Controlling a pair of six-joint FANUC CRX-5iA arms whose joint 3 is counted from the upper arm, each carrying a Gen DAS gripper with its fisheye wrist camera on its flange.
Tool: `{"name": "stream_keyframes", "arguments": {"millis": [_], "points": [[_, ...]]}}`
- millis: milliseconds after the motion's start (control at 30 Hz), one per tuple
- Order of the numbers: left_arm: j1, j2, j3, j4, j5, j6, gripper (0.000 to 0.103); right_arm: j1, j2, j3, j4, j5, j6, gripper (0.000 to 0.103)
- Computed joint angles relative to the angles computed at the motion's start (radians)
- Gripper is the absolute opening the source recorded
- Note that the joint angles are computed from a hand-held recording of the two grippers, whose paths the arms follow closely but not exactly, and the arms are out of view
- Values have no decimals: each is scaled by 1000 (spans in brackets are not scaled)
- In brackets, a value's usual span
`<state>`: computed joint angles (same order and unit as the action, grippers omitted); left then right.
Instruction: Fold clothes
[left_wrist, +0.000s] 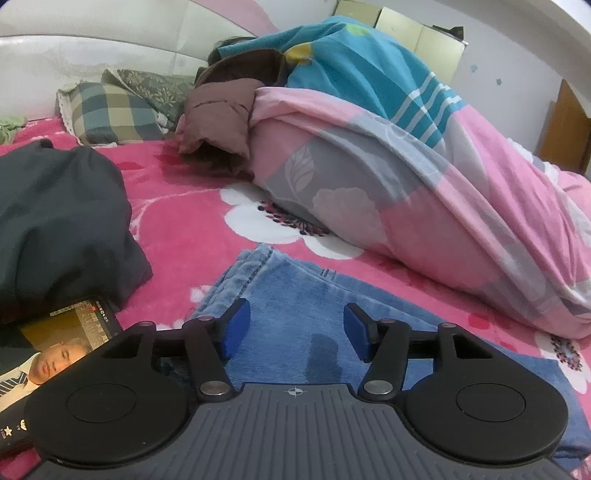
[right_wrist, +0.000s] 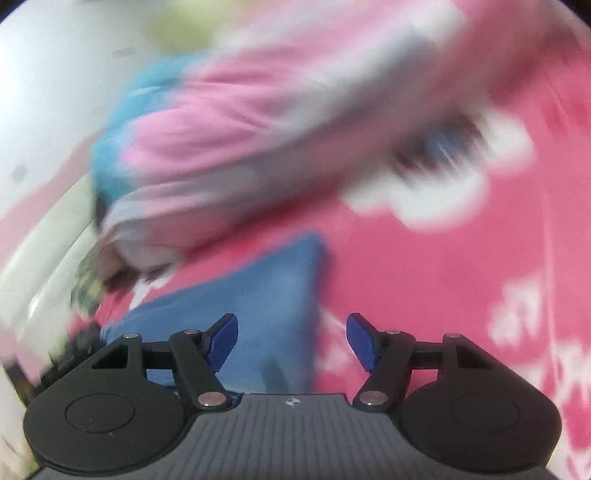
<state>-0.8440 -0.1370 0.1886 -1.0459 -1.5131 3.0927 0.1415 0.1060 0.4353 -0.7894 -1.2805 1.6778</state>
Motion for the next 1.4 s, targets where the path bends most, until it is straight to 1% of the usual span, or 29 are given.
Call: {"name": "stream_keyframes", "arguments": {"millis": [33,133,200,267,300,367,433,467,533,567,667,733,800,933,1100,1133,1167,1200,1233,1267,1300,1333,1367,1400], "points": [[-1,4,3,-3,-4,0,57,-16,34,23,-25,-37,-22,66],[-6,12,8,-12,-15,4,59,-42,127,102,-102,-137,-68,65],[-8,19,16,-15,-25,4,59,-41,177,158,-151,-189,-81,60],[-8,26,23,-17,-33,6,59,-29,213,197,-168,-222,-92,51],[-7,30,28,-16,-37,4,59,-22,225,212,-172,-233,-94,49],[-5,36,36,-15,-44,-2,59,-14,229,217,-165,-238,-100,27],[-6,47,47,-15,-56,-13,59,-17,211,194,-165,-218,-100,17],[-7,54,57,-15,-65,-26,59,-17,185,168,-163,-186,-78,14],[-8,69,76,-13,-79,-52,59,-35,150,136,-197,-147,-35,11],[-6,72,81,-6,-73,-64,59,-50,141,129,-223,-141,-19,10],[0,77,96,24,-34,-80,59,-97,143,142,-274,-162,-4,9],[7,81,104,49,3,-86,59,-118,143,155,-269,-180,15,9],[23,93,114,90,63,-109,59,-145,140,161,-258,-197,35,9],[30,167,176,160,163,-231,59,-211,129,174,-223,-214,77,8],[33,264,250,265,305,-411,59,-314,115,190,-152,-209,77,8],[22,288,274,260,301,-452,60,-337,114,191,-139,-208,75,9],[6,314,301,241,280,-491,64,-354,116,193,-125,-210,71,9],[-7,334,322,224,263,-523,65,-358,122,193,-105,-215,68,9],[-16,344,331,210,251,-540,65,-356,131,196,-77,-225,61,14],[-20,346,330,200,248,-547,65,-339,142,203,-28,-244,46,24],[-18,335,313,198,260,-539,65,-327,143,201,8,-252,27,26],[-14,321,295,196,273,-528,64,-333,129,185,8,-241,14,27],[-10,305,275,192,287,-513,64,-336,106,163,15,-220,2,28],[-8,291,258,189,300,-499,63,-336,63,126,28,-177,6,29]]}}
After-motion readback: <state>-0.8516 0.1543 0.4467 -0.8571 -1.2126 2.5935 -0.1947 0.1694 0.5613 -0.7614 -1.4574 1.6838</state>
